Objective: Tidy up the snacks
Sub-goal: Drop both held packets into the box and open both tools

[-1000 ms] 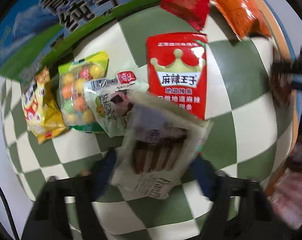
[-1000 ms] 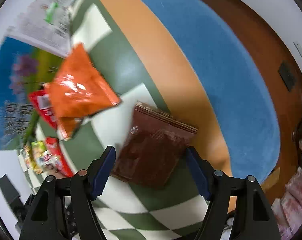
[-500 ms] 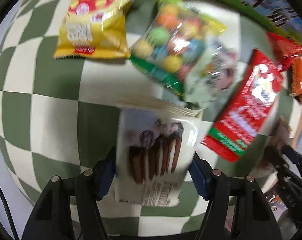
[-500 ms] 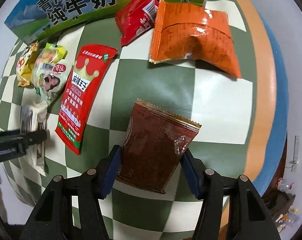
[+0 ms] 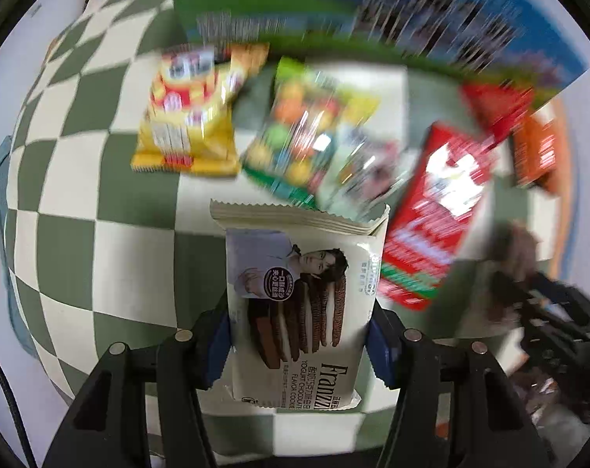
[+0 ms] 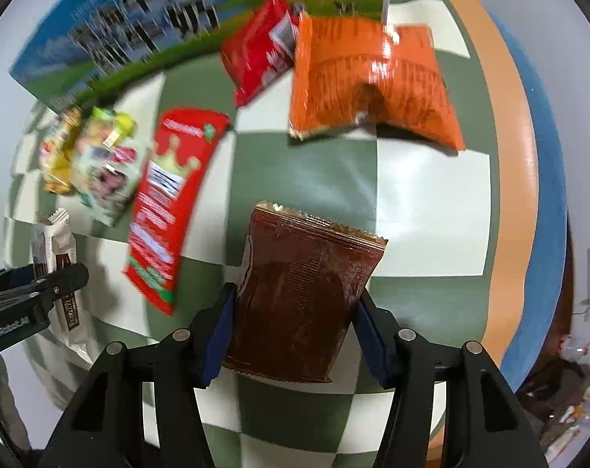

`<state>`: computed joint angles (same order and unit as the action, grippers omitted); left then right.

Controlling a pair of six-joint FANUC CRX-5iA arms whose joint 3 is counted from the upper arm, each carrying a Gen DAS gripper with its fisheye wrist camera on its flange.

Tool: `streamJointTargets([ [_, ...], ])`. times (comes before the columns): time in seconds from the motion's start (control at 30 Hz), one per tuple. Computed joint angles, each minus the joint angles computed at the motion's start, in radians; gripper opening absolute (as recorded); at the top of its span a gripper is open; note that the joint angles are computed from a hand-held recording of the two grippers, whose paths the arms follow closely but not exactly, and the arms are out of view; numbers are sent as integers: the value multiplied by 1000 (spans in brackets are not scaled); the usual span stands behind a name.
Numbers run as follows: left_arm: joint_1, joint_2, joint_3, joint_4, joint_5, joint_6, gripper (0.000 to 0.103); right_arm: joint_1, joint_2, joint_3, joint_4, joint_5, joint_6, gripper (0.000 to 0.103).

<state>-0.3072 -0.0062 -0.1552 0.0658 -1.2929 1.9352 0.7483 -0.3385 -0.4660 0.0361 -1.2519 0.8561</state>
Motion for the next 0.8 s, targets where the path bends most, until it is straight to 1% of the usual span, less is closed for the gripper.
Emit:
streamJointTargets([
  [0.07,20,-15,32,40,3,-17,56,-4,-26,24,-15,-4,3,60],
  [0.13,34,-15,89,81,10,-31,56,-22,-41,65,-30,-4,24,60],
  [0.23,62,16,188,110,8,-57,56,-71,-35,164,-72,-2,91,60],
  [0.27,86,-7,198,117,-14,-65,56,-84,-25,200,-76,-2,117,60],
  [0.3,98,6,229,128,5,-71,56,-111,-6,253,-92,2,154,60],
  [0.33,108,24,266,130,0,-79,56,-134,13,294,-108,3,183,60],
  [0.37,121,20,277,132,-6,-86,56,-157,39,341,-119,3,213,60],
  [0.4,135,47,320,137,-10,-92,56,-177,63,382,-120,8,237,60],
  [0.43,160,59,330,145,-12,-118,56,-191,87,419,-116,8,259,60],
  [0.5,176,113,389,141,-19,-123,56,-207,151,498,-91,8,294,60],
  [0.53,181,155,435,138,-31,-127,56,-218,179,533,-84,4,312,60],
  [0.67,195,273,568,109,-92,-123,56,-266,308,670,-88,-42,380,60],
  [0.77,198,343,635,90,-140,-117,56,-278,400,752,-88,-80,401,60],
  [0.8,196,353,640,81,-147,-114,56,-285,433,779,-95,-102,413,60],
])
